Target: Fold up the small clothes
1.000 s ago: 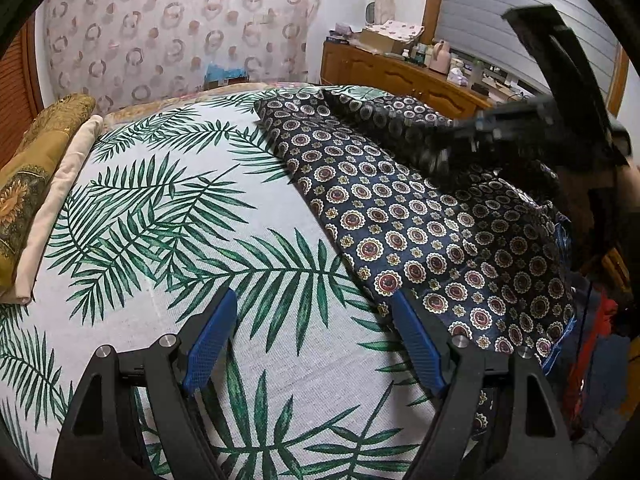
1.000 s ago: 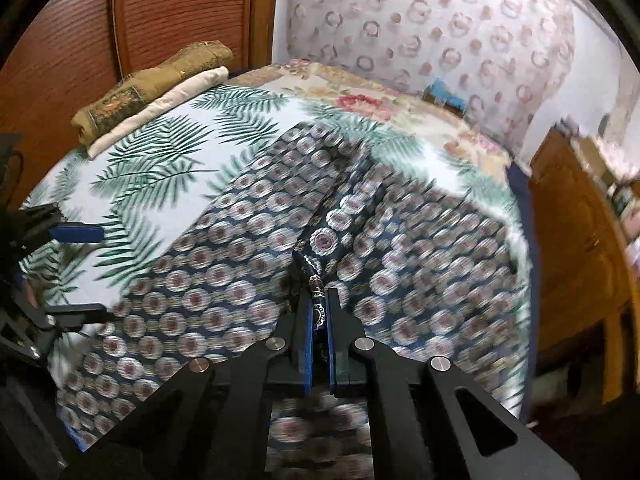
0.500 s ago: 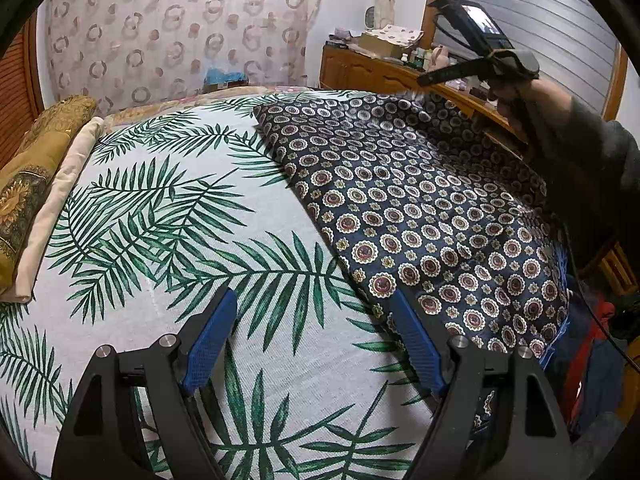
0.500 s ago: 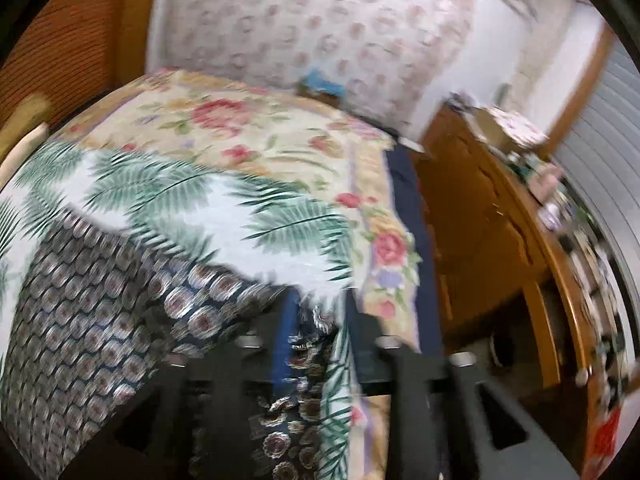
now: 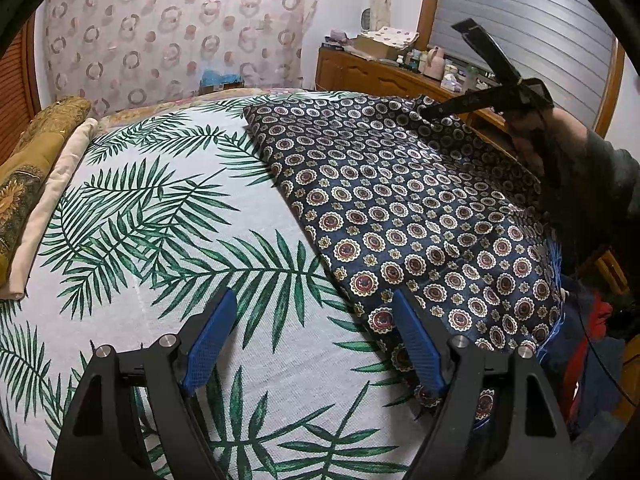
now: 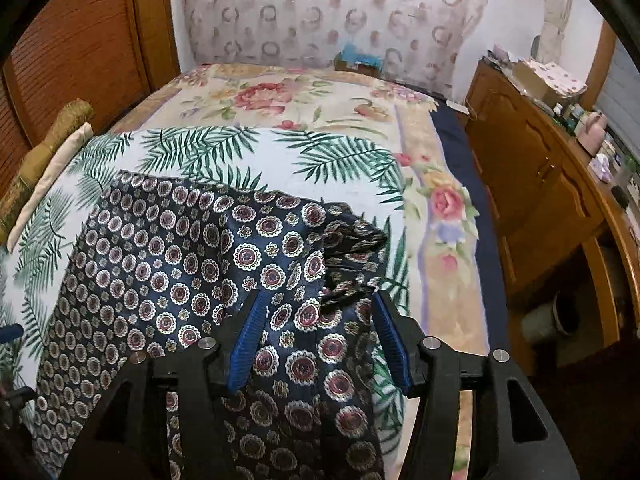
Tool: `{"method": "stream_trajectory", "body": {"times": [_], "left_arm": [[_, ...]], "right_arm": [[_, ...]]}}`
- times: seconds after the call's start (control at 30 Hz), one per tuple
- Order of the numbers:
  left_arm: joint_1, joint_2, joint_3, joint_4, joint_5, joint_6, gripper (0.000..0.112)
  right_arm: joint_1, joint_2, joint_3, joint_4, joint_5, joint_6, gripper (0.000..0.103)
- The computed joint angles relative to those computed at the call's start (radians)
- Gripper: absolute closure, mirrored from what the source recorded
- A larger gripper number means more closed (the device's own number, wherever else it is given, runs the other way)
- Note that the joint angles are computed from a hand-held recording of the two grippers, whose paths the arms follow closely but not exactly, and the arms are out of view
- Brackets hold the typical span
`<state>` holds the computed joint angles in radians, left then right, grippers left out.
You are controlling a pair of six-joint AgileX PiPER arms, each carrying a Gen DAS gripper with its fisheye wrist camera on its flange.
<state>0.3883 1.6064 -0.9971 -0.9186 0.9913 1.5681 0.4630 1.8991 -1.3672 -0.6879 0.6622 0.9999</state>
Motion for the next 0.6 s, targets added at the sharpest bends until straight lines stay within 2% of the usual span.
{"method": "stream_trajectory", "body": {"times": [0.07, 0.13, 0.23, 0.3, 0.33, 0.4, 0.47, 0.6], "left_arm": [[0.0, -0.002, 0.003, 0.002, -0.005, 0.0, 0.032], [0.004, -0.005, 0.007, 0.0, -0.006, 0.004, 0.032], [0.011, -0.004, 0.007, -0.003, 0.001, 0.004, 0.032], [0.01, -0.004, 0.009, -0.001, 0.001, 0.004, 0.032], [0.01, -0.005, 0.01, 0.0, 0.002, 0.005, 0.032], [0.012, -0.009, 0.015, -0.001, 0.004, 0.012, 0.032], [0.012, -0.01, 0.015, 0.001, 0.01, 0.012, 0.032], [0.024, -0.019, 0.031, 0.004, 0.024, 0.029, 0.032]], "right_arm": [[-0.018, 0.007, -0.006, 0.012, -0.047, -0.023, 0.098], [-0.013, -0.018, 0.02, -0.064, -0.055, 0.034, 0.099], [0.025, -0.063, 0.08, -0.28, 0.036, 0.296, 0.099], [0.017, -0.059, 0.081, -0.305, 0.085, 0.366, 0.098], [0.003, -0.063, 0.089, -0.291, 0.076, 0.36, 0.093], [-0.009, -0.07, 0.103, -0.271, 0.068, 0.349, 0.062], [0.006, -0.13, 0.177, -0.307, 0.048, 0.405, 0.052], [0.086, -0.263, 0.362, -0.411, 0.003, 0.561, 0.044]]}}
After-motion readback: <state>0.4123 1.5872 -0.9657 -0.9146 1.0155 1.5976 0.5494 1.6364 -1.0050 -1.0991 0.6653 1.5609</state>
